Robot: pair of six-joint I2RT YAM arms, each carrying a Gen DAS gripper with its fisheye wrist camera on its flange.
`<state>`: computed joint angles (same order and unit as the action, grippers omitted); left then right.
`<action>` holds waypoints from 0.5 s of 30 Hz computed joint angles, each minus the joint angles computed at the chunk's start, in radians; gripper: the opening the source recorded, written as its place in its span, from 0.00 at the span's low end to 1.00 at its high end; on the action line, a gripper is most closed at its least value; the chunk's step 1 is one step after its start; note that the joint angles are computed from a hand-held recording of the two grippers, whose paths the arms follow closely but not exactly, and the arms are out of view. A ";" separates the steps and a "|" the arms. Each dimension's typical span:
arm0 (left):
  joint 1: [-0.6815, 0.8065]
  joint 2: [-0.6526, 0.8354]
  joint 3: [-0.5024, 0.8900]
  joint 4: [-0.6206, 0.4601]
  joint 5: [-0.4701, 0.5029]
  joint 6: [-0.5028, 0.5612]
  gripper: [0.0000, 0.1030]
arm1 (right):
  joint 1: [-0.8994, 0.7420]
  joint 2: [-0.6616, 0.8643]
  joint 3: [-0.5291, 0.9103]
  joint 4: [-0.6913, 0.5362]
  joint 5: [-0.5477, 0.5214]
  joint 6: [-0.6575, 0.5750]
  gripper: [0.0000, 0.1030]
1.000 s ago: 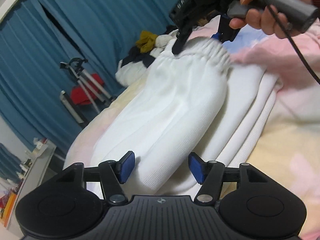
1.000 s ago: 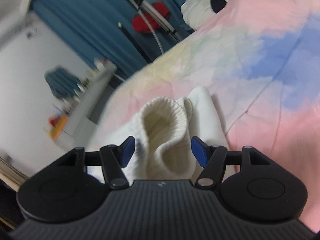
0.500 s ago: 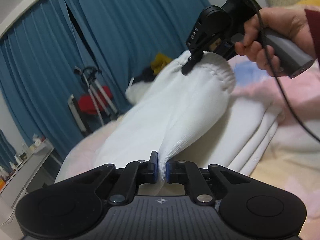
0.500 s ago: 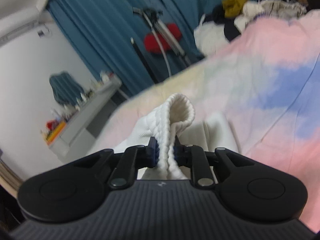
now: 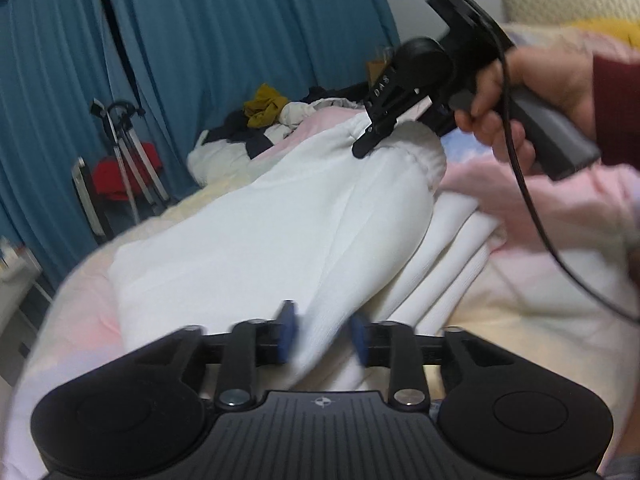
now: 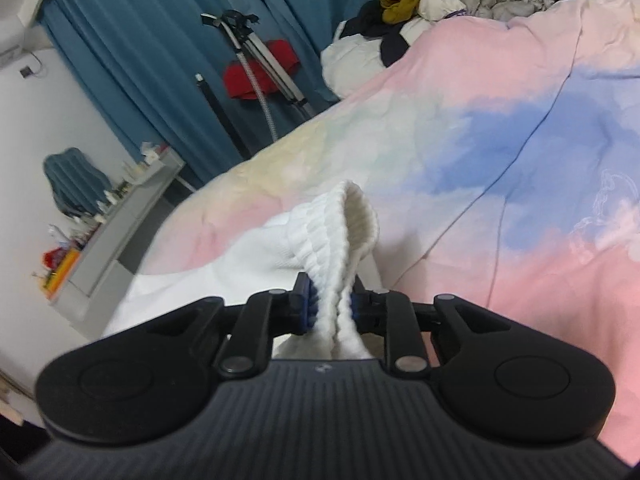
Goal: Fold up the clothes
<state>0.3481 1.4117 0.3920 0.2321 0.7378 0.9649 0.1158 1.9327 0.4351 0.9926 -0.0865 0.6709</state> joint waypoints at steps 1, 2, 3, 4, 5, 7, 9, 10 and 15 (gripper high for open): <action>0.022 -0.015 0.014 -0.061 0.036 0.015 0.45 | 0.004 -0.018 -0.022 0.009 0.006 0.018 0.29; 0.069 -0.060 0.001 -0.151 0.107 0.074 0.50 | 0.008 -0.036 -0.044 0.017 0.011 0.035 0.34; 0.069 -0.055 0.037 -0.187 0.114 0.062 0.57 | 0.015 -0.059 -0.068 0.021 0.020 0.055 0.37; 0.070 -0.027 0.083 -0.221 0.138 0.063 0.60 | 0.028 -0.094 -0.098 0.016 0.034 0.080 0.42; 0.088 -0.005 0.115 -0.261 0.176 0.072 0.67 | 0.043 -0.135 -0.125 -0.001 0.052 0.097 0.52; 0.145 -0.021 0.169 -0.403 0.252 0.087 0.74 | 0.066 -0.241 -0.161 -0.096 0.090 0.085 0.69; 0.191 0.017 0.258 -0.518 0.315 0.071 0.79 | 0.082 -0.343 -0.189 -0.195 0.114 0.075 0.76; 0.209 0.034 0.291 -0.540 0.324 0.035 0.80 | 0.076 -0.373 -0.202 -0.214 0.101 0.079 0.75; 0.226 0.183 0.484 -0.555 0.236 -0.251 0.85 | 0.094 -0.368 -0.196 -0.283 0.071 0.094 0.84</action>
<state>0.5743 1.5946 0.8764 -0.3231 0.9737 0.7134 0.2101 1.5652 0.2390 0.7100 -0.0156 0.7646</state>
